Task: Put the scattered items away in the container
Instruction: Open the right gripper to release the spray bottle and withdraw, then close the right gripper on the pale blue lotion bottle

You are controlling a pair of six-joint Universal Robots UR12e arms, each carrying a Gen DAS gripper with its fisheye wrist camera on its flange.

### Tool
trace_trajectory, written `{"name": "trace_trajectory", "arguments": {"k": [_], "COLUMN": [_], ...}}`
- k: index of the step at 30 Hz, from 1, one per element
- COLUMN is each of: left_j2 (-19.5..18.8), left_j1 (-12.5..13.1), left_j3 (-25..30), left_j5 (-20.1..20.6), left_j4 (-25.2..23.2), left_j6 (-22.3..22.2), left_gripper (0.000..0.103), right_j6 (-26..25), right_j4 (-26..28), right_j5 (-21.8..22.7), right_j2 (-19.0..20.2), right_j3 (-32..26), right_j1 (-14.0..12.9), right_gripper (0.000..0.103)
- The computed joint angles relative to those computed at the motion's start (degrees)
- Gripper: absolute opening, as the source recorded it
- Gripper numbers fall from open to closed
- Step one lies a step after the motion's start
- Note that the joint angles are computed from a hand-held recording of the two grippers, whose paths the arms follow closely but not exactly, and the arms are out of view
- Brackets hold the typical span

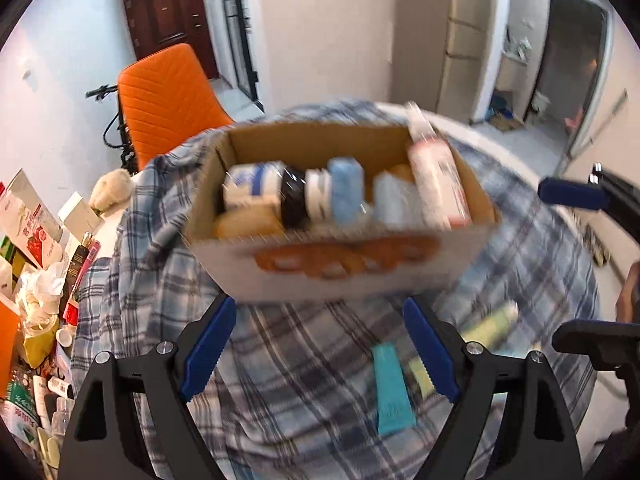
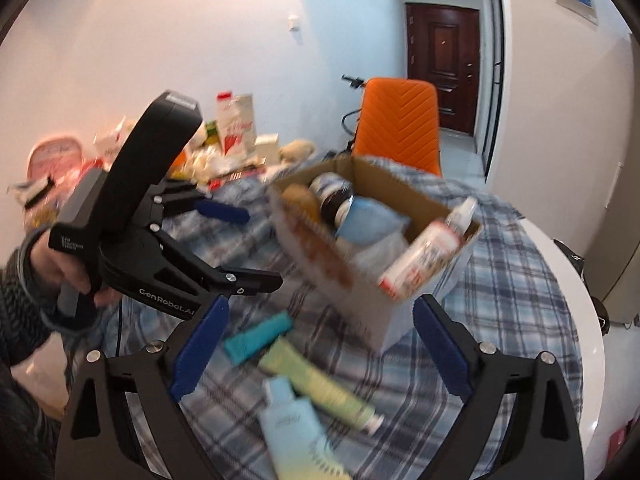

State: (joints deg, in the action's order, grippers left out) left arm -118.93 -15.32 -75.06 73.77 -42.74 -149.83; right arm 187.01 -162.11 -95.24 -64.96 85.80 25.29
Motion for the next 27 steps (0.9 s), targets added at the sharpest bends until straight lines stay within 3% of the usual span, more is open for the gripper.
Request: {"name": "trace_trajectory", "arguments": {"k": [7,17,22,27], "left_j2": [1.1,-0.8,-1.2,-1.7], "left_j1": [-1.0,-0.9,-0.9,-0.8], "left_j3": [-4.0,-1.6,-1.1,-0.5], "left_j5": [2.9,1.9,1.0,-0.1], "left_j4": [1.2,-5.1,-5.8,-6.8], "left_j6": [6.4,5.7,5.8,5.7], "left_gripper": [0.088,0.088,0.088,0.087], "right_j6": [-1.9,-6.2,-5.5,-6.9], "right_j4": [2.3,6.6,6.8,7.8], "right_j5": [1.7,6.1,7.8,6.4], "right_j2": [-1.0,-1.0,-0.8,-0.6], "right_j3": [3.6,5.1,5.3,5.4], "right_j1": [0.2,-0.1,-0.6,-0.1], "right_gripper": [0.093,0.092,0.071,0.062]}}
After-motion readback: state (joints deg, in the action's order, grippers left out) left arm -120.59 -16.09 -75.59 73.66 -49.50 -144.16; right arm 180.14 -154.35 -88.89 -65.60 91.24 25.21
